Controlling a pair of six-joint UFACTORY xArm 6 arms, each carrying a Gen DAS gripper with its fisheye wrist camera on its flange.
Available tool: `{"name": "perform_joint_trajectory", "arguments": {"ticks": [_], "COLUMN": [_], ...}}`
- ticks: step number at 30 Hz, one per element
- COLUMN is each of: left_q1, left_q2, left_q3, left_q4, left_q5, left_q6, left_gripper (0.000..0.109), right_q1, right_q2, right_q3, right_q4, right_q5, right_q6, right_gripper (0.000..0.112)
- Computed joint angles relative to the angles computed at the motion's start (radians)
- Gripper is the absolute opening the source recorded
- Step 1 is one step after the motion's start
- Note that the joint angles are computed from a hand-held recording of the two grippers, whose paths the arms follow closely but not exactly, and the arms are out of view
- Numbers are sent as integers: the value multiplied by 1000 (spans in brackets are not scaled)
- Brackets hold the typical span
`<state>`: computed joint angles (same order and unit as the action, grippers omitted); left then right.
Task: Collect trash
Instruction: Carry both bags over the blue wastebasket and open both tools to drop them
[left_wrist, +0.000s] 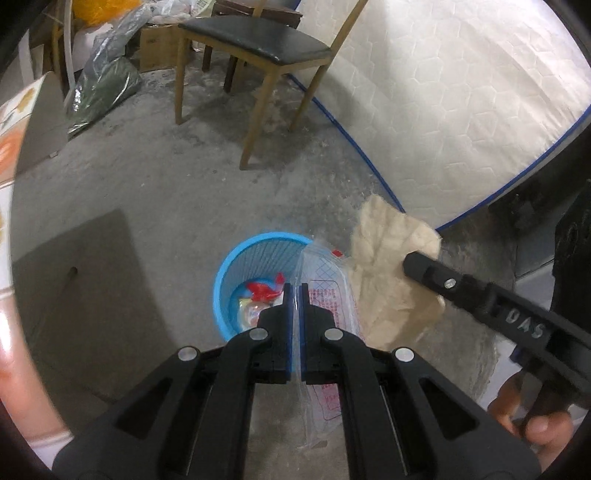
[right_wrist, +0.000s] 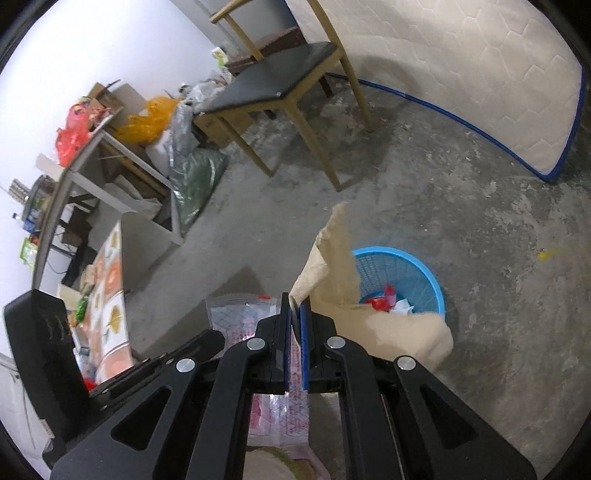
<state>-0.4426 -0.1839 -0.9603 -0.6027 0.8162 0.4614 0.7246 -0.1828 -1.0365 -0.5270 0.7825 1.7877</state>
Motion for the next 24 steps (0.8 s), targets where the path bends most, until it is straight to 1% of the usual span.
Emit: {"name": "perform_joint_trajectory", "arguments": {"ticks": [2,3,4,5,6,7,10,13,16,18,23,24], "left_q1": [-24,-31,-38,-44,-48,-52,-53,-43,-40,-38,-9,-3], "left_q2": [50,65,85,100,112,113,107,88,53,37,-24,-38], "left_q3": [-34,-44,-57,-62,-66,-58,-49,-40,-24,-20,-13,-9], "left_q4": [-19,-20,-24,-22,-22,-33,-30,-57,-59,-51,-78,-84], "left_q5": [-17,-19,-17,-25,-37,-54,-45,-42,-60,-69,-52,-48], "left_q6": [0,-3,-7,-20,-28,-31,-38,-10,9,10,39,51], "left_gripper": [2,6,18,33,38,40,40,40,45,46,48,48], "right_q1": [-26,-39,-52,-59,-63,-60,-54,-34,-18,-12,16,25], "right_q2": [12,13,14,14,11,3,-21,-43,-65,-75,-100,-103], "right_q3": [10,20,32,38,45,53,76,96,120,133,153,152], "right_q4": [13,23,39,47,44,22,-5,-33,-52,-58,-78,-85], "right_q5": [-10,-23,-36,-39,-31,-17,-12,-2,1,0,13,16], "right_q6": [-13,-23,-34,-35,-21,9,51,82,110,128,172,183], "right_gripper": [6,7,14,22,37,42,43,45,46,46,47,49]}}
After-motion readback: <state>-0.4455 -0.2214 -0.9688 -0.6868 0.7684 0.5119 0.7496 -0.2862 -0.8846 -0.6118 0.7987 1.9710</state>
